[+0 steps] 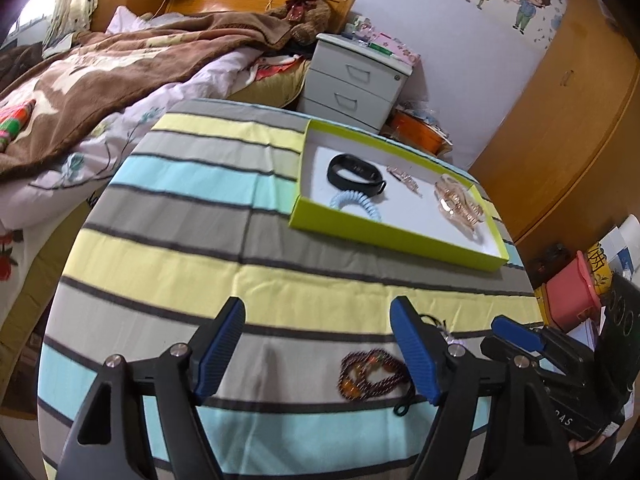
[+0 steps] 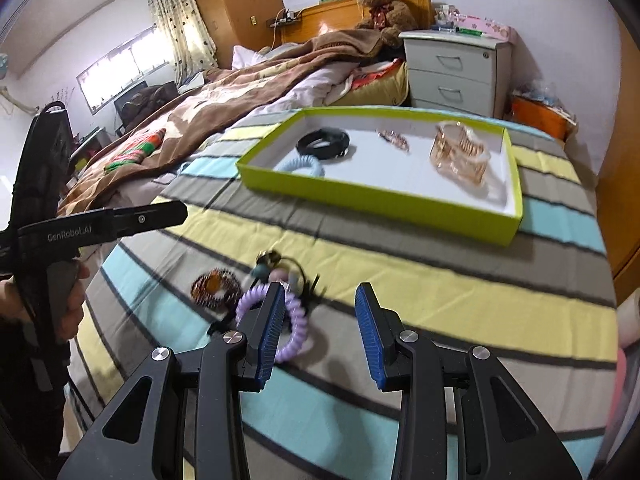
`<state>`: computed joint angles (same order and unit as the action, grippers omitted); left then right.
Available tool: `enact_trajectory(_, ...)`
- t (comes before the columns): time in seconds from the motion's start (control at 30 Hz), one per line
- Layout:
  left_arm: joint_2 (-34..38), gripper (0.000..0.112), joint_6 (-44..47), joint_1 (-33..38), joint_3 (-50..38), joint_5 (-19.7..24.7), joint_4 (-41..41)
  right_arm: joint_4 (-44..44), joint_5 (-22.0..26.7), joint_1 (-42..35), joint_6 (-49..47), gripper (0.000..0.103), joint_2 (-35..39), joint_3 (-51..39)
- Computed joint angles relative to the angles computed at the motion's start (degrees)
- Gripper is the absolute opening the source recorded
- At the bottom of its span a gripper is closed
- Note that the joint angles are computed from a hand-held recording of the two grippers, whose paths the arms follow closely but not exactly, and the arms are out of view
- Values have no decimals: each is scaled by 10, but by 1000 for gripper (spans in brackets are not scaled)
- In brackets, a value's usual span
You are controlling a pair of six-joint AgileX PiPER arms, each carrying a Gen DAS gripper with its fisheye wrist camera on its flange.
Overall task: Organize jewelry
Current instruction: 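Grasp the lilac coil hair tie on the bedspread with the right tool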
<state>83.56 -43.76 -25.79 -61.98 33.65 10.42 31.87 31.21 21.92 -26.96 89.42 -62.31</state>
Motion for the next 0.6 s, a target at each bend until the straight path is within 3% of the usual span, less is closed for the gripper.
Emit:
enact_trajectory(0.33, -19, 77, 4, 1, 37, -12, -12, 25, 9, 8, -21, 38, 7, 17)
enact_trajectory(0.6, -22, 77, 3, 2, 45, -13, -16, -11, -1, 35, 13, 38, 14, 14)
